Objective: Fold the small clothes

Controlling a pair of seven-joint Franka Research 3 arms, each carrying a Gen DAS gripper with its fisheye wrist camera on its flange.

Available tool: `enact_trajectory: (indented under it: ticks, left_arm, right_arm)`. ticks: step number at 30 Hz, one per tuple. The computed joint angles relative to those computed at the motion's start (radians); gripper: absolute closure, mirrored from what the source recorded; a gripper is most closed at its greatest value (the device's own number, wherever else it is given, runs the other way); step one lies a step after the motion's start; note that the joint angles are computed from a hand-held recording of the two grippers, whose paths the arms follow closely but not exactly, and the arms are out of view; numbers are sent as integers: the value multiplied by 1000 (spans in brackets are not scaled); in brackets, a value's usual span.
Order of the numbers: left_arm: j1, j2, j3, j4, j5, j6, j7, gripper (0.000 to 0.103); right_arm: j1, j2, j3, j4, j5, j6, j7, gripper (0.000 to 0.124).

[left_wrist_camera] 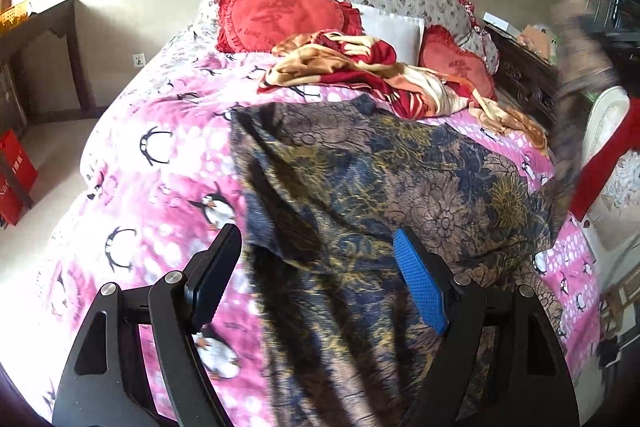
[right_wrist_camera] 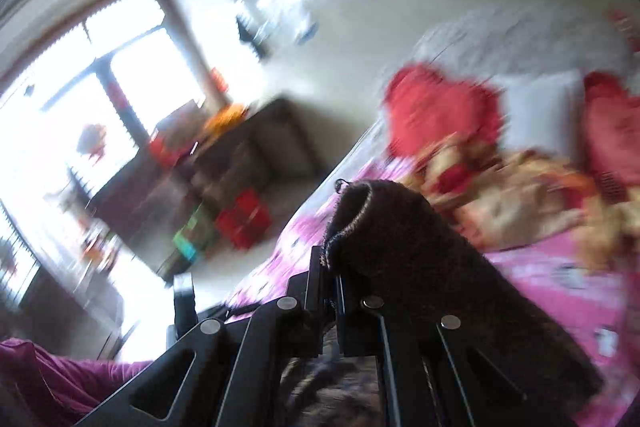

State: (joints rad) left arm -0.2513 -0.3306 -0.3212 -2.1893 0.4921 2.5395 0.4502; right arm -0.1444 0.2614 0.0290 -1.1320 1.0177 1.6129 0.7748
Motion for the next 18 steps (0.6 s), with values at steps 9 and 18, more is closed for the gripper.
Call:
enact_trajectory:
  ticks: [9,18]
  left_arm:
    - [16,-47,38,-102,-35,15,40,24]
    - [33,64,31,-17,-31,70,78,24]
  right_arm:
    - [269,282,97,124,-304,5,107,120]
    - [183,312,143,59,-232,140,229,78]
